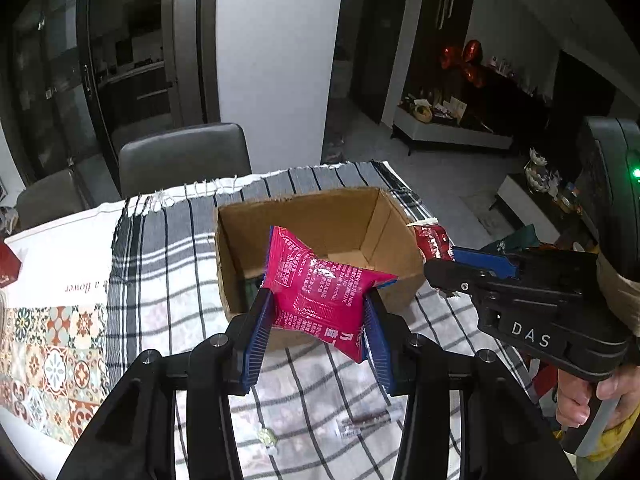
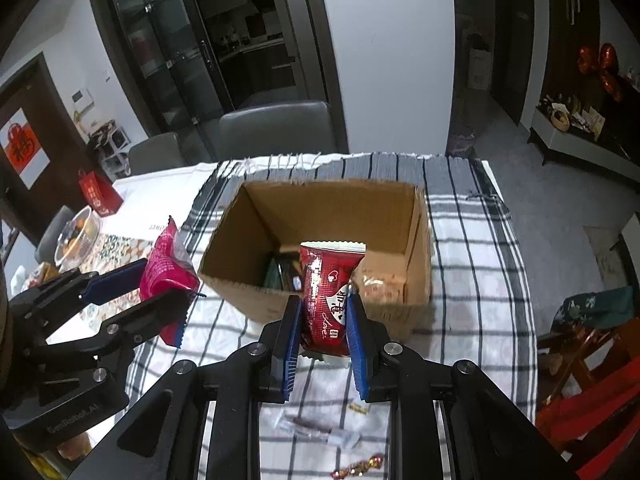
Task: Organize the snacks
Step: 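Carry both packets over the box and open both tools to drop them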
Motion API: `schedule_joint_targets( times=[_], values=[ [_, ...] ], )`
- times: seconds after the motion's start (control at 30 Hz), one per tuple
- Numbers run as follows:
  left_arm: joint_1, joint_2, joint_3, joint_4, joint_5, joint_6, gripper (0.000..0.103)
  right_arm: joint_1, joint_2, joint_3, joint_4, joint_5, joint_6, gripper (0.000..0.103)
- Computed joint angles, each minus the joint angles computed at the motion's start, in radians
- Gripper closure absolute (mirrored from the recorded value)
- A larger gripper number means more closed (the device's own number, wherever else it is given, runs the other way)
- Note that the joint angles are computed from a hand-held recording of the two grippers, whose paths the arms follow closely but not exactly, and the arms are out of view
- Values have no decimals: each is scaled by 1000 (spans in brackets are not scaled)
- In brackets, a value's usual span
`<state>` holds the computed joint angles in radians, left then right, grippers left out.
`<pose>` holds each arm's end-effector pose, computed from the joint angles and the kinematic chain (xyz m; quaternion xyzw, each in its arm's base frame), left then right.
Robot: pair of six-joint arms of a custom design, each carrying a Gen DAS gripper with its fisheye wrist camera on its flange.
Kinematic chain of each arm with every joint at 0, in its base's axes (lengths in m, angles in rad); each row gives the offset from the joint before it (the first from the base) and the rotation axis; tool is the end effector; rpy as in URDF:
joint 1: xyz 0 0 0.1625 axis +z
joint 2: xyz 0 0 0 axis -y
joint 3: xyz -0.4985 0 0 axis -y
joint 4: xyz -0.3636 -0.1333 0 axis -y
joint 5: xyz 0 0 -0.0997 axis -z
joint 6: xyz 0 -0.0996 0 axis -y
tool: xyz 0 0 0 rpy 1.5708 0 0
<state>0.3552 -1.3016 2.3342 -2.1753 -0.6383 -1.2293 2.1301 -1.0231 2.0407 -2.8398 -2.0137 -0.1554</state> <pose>-0.2868 -0.3339 0.2355 0.0895 0.8735 -0.3481 0.3283 0.3790 -0.4347 0.2164 0.3128 -0.9164 0.1635 0.1890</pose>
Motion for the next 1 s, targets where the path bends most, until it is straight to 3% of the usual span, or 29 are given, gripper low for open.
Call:
schedule_joint_targets(
  times=[0.37,0.6,0.7,0.8,1.0],
  values=[
    [108,48,-13,-174,11,151,59,-32,65,-71,-3,-10,-22,80],
    [184,93,-41,-207,39,190,57,-55,112,-104,-15,-37,-19,79],
    [206,103,-63,-153,51,157,50,-64,126,-108,-29,-51,-13,77],
    [206,96,-69,-95,58,118,40,-62,131,-104,-37,-87,-16,65],
    [138,70,-73,136,76,-71,34,-55,94,-52,-69,-93,-15,65]
  ],
)
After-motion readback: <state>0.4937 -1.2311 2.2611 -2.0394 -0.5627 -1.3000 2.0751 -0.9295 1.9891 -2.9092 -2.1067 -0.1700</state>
